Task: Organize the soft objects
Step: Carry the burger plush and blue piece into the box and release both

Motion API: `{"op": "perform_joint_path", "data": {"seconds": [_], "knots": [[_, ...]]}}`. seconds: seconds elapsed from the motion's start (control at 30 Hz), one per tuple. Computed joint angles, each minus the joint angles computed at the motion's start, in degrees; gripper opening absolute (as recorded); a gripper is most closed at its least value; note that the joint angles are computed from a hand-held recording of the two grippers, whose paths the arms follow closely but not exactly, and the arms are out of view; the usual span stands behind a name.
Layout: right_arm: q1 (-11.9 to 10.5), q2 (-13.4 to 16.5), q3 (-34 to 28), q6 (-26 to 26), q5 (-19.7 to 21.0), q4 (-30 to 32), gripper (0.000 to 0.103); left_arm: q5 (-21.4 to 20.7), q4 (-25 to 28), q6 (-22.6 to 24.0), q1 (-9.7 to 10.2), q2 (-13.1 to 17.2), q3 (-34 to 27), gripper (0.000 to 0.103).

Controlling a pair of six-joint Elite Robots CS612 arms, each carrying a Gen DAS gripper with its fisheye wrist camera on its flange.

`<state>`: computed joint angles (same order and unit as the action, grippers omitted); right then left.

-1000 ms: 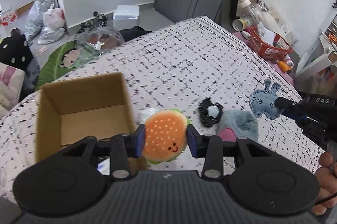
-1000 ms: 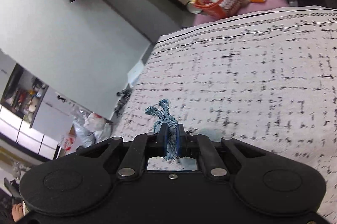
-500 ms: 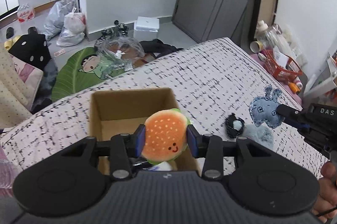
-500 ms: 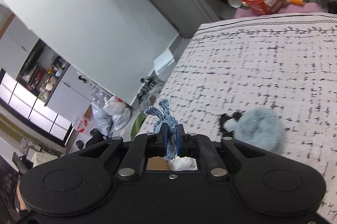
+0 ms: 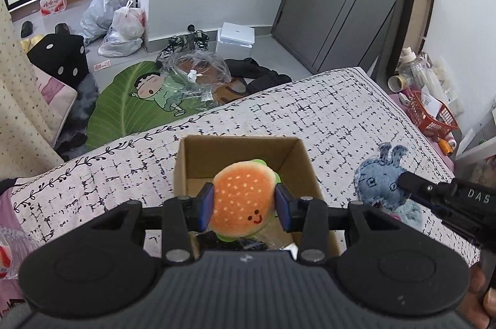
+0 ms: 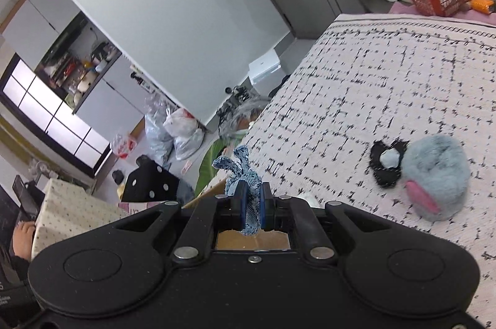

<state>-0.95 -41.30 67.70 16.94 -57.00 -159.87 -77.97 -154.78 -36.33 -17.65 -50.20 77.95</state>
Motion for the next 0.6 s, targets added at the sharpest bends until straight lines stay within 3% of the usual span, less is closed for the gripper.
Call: {"op": "perform_joint_path", "data": {"seconds": [0.43, 0.6], "knots": [[1.6, 0.5, -1.3, -5.0, 0.5, 4.7, 0.008, -2.5, 2.6, -0.1, 1.45, 2.1, -2.3, 0.042], [1.9, 0.7, -1.7, -6.0, 0.9, 6.4, 0.008, 0.2, 2.7, 2.7, 1.02, 2.7, -3.0, 0.045]]}}
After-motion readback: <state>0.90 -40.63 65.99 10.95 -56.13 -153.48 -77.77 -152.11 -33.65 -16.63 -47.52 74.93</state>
